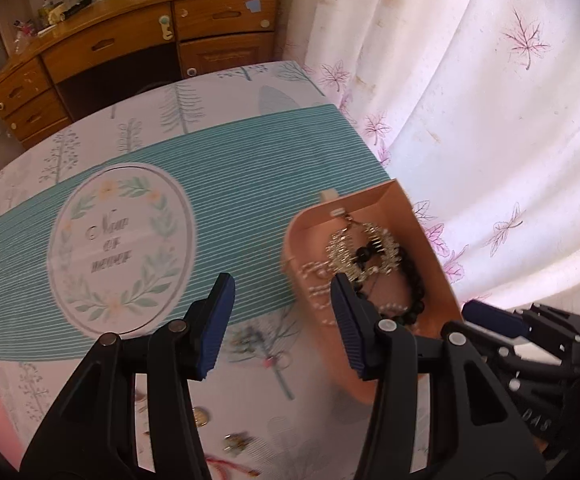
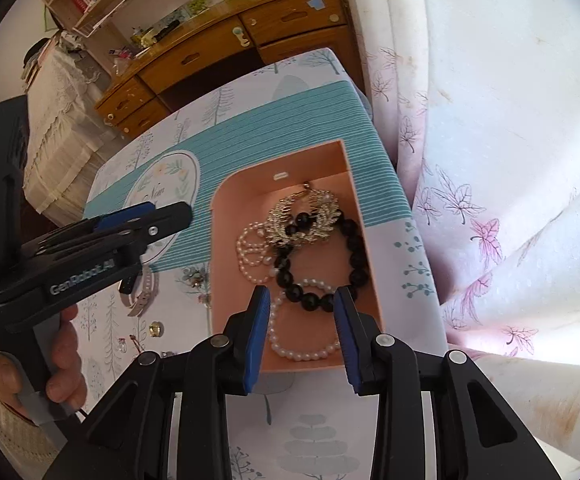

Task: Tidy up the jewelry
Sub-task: 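Withdraw both open tools from the box back over the table, then grasp the pink watch with the left tool while the right grasps the blue flower charm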

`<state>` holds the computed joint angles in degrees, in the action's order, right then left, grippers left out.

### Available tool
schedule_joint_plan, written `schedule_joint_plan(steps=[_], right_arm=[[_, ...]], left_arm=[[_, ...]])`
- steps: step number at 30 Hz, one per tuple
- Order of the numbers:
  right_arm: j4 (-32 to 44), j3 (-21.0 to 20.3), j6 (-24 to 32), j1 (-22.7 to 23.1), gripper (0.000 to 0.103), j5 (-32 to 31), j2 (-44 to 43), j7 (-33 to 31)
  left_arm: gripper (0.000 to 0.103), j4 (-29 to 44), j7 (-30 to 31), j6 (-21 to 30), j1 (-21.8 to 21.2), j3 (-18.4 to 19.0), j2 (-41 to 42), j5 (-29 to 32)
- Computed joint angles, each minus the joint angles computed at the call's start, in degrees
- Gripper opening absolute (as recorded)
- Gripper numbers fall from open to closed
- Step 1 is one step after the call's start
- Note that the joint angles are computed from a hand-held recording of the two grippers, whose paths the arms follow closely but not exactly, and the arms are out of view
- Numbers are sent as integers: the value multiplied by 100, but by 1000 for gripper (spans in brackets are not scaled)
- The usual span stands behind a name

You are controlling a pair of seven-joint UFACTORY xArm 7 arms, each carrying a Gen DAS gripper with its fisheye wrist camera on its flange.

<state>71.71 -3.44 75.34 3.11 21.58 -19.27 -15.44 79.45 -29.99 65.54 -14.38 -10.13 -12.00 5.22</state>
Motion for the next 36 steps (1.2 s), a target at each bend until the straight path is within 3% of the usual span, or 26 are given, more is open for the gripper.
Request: schedule_joint_plan(steps=[9, 18, 26, 33, 36], right_arm=[[-147, 163, 51, 317, 33, 230, -307, -125], [-38, 501, 5, 815, 33, 311, -265, -96], [365, 775, -102, 1105, 33, 257, 500, 87], [876, 924, 91, 1140, 33, 143, 1344, 391], [1092, 982, 158, 1143, 33, 87, 1632, 549]], left_arm=[[47, -889, 572, 624, 366, 233, -1460, 10], [47, -1712, 844, 887, 854, 429, -2514, -62], [47, -2571, 466, 800, 1036, 470, -2806, -519], [47, -2963, -383, 603, 1170, 522, -2953, -955], [47, -2811, -71, 472, 996, 474, -2878, -788]])
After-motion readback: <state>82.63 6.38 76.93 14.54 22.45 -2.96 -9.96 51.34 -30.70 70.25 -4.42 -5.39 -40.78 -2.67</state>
